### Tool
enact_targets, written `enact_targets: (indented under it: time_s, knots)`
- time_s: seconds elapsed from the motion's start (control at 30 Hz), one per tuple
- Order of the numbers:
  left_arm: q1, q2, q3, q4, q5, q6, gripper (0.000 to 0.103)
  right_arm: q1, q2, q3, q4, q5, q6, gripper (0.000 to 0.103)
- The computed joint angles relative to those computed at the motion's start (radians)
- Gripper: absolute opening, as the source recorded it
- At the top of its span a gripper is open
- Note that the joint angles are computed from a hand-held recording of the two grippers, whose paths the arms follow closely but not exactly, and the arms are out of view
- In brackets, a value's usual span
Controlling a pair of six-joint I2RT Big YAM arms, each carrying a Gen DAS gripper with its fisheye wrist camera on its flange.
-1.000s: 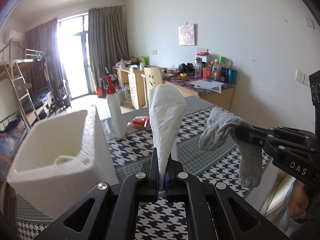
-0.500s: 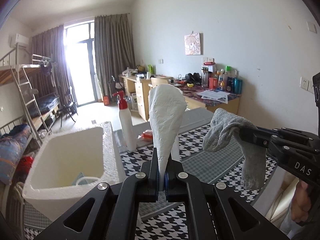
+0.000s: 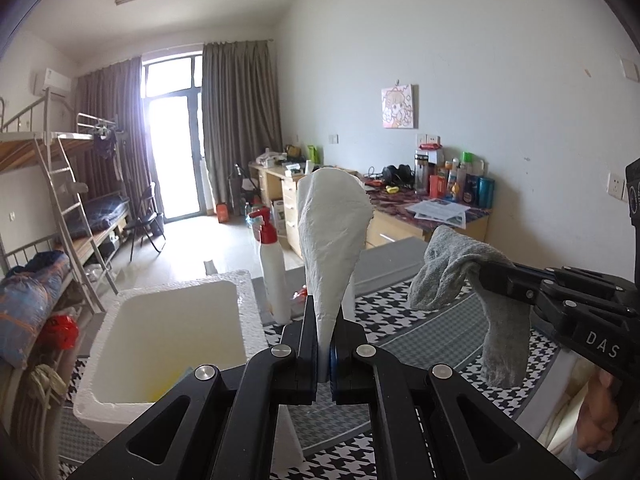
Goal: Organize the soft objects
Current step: 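Carry the white tissue with the left gripper over the foam box while the right gripper holds the grey cloth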
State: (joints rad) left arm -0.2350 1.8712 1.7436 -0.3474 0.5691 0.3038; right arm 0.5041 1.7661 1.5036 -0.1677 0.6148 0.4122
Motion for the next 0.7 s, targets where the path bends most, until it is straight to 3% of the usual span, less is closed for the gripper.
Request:
enact_targets:
  time_s: [0.7]
  knots:
    - [0.017, 0.013, 0.036, 0.045, -0.049, -0.058, 0.004, -0.009, 0.036, 0.069, 0.042, -0.051, -0.062, 0.007]
